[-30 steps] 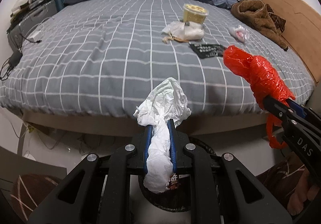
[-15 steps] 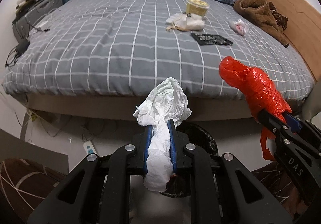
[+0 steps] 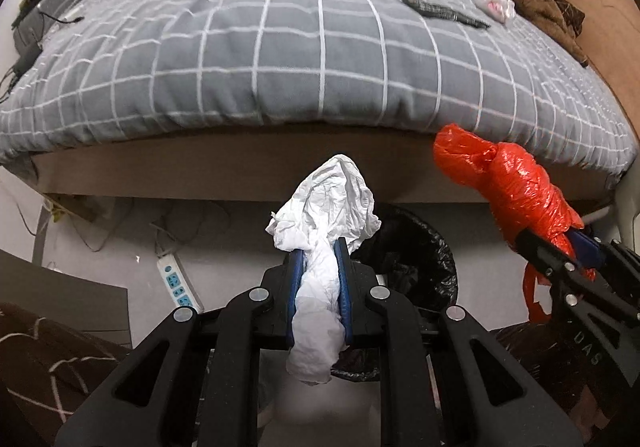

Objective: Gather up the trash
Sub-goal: 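Carry the white tissue and red bag off the bed over the bin, then open the right tool to drop the red bag while the left tool drops the tissue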

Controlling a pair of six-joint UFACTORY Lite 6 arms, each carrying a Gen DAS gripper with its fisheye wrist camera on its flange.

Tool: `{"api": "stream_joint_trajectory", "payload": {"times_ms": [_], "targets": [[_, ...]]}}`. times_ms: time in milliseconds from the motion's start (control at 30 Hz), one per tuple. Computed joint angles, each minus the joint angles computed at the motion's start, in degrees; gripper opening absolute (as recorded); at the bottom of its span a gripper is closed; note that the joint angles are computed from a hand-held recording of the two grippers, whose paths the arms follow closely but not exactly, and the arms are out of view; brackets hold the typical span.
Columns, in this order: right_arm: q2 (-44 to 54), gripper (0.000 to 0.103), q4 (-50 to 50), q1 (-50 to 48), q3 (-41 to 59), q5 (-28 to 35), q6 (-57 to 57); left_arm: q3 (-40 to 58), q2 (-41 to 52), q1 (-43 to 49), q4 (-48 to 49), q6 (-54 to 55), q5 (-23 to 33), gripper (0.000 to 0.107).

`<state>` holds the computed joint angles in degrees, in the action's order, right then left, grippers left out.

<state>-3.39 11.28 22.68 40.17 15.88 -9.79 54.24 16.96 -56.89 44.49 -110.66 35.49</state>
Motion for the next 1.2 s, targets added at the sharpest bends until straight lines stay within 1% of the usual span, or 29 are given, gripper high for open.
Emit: {"api": "stream_joint_trajectory", "payload": {"times_ms": [67, 133, 300, 367, 433, 500, 567, 600, 667, 700, 767, 867, 967, 1067, 1200], "targets": [[1.2, 0.036, 1.7, 0.0, -0.1, -0.5, -1.6, 0.4, 1.6, 1.0, 0.0, 0.8, -1.5, 0.015], [3.2, 0.036, 1.4, 0.3, 0.2, -1.4, -1.3, 0.3, 2.5, 2.0, 0.1, 1.5, -2.7, 0.015], [9.7, 0.037, 3.9, 0.9, 3.1, -1.8, -3.1, -1.7, 2.6, 4.2, 0.8, 1.2, -4.6, 0.015], [11.5, 0.04, 2.9, 2.4, 4.2, -2.3, -1.6, -2.8, 2.2, 4.7, 1.2, 0.8, -5.0, 0.015], [12.8, 0.041, 2.7, 3.4, 4.8, -2.6, -0.9, -4.2, 2.0, 5.1, 1.5, 0.0, -5.5, 0.015], [14.2, 0.044, 1.5, 4.5, 5.7, -2.9, 0.8, -5.5, 1.8, 5.3, 1.4, -0.7, -5.8, 0.015], [14.7, 0.053, 0.6, 4.9, 6.2, -3.0, 2.1, -7.0, 1.4, 5.5, 2.0, -1.8, -6.4, 0.016], [14.6, 0.055, 1.2, 5.0, 6.1, -3.2, 1.7, -7.3, 1.3, 5.6, 2.2, -2.1, -6.6, 0.016], [14.1, 0.066, 1.2, 4.9, 5.7, -3.7, 1.8, -7.9, 1.2, 5.8, 3.1, -3.0, -7.3, 0.016], [14.0, 0.068, -0.6, 5.0, 5.9, -3.6, 3.8, -8.0, 1.1, 5.8, 3.3, -3.2, -7.6, 0.016], [13.6, 0.077, -2.7, 4.4, 6.1, -3.5, 5.6, -6.8, 2.3, 5.5, 3.6, -3.1, -8.2, 0.016], [12.2, 0.084, -7.7, 2.6, 5.9, -3.5, 10.3, -4.0, 5.0, 5.2, 3.7, -2.6, -8.5, 0.016], [11.0, 0.089, -9.3, 0.0, 6.0, -3.1, 10.7, -1.1, 7.4, 5.2, 3.1, -1.2, -9.5, 0.016], [9.3, 0.093, -11.4, -2.8, 5.5, -3.6, 11.0, 3.0, 10.3, 4.8, 1.7, 1.5, -8.9, 0.016], [7.8, 0.094, -15.8, -6.9, 4.0, -4.7, 13.3, 9.2, 14.1, 4.2, -1.1, 5.9, -8.3, 0.016]]}}
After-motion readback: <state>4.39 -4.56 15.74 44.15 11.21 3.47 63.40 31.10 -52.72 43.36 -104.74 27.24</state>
